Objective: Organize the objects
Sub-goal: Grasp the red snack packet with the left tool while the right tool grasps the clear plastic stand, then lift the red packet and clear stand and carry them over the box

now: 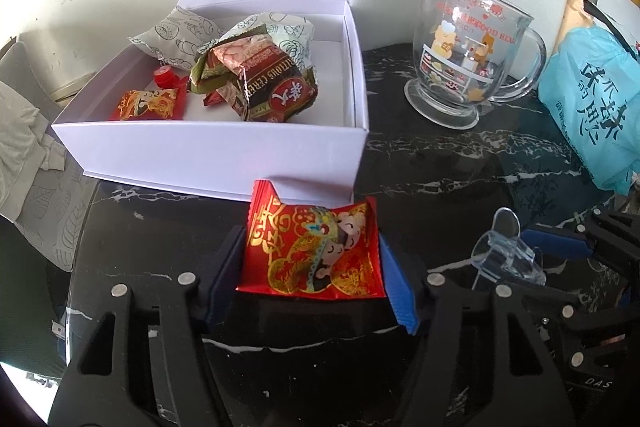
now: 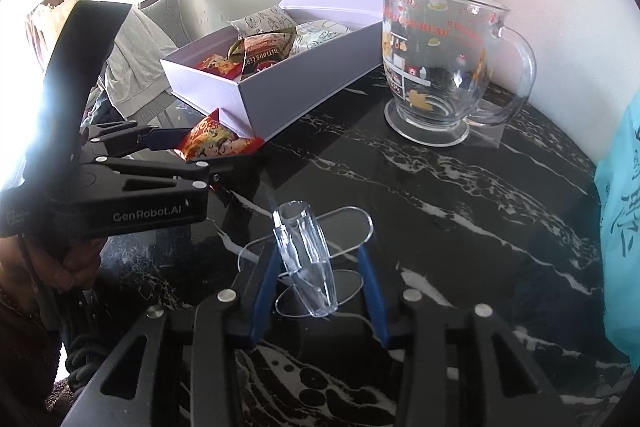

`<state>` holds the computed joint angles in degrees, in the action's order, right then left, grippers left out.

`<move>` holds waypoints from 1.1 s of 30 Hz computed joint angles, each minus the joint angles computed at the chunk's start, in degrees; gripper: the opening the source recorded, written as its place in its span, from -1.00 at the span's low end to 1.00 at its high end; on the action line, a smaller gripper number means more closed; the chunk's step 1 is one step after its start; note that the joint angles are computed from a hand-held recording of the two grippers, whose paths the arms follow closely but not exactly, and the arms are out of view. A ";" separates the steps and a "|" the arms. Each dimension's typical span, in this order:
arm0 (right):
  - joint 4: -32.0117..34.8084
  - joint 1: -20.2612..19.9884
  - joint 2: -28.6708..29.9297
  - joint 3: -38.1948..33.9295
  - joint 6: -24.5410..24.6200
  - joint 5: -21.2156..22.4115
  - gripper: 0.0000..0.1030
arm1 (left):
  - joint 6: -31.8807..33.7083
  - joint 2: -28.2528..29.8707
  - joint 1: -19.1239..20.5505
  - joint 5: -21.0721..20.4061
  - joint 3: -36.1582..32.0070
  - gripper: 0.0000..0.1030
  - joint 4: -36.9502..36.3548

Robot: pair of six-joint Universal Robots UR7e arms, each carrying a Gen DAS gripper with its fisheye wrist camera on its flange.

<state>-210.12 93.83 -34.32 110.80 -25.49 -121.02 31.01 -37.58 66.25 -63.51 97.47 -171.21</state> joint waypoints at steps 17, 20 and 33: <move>0.95 -0.05 -1.73 2.37 2.48 -0.35 -0.23 | -2.68 -3.80 -1.36 1.69 3.53 0.20 3.06; 0.43 0.12 -1.74 2.76 2.37 -0.24 -0.23 | -2.84 -3.56 -1.85 1.67 3.42 0.20 2.86; -3.46 2.00 -2.26 5.25 1.06 -0.32 -0.23 | -2.33 -5.77 -3.44 1.82 6.99 0.20 -0.17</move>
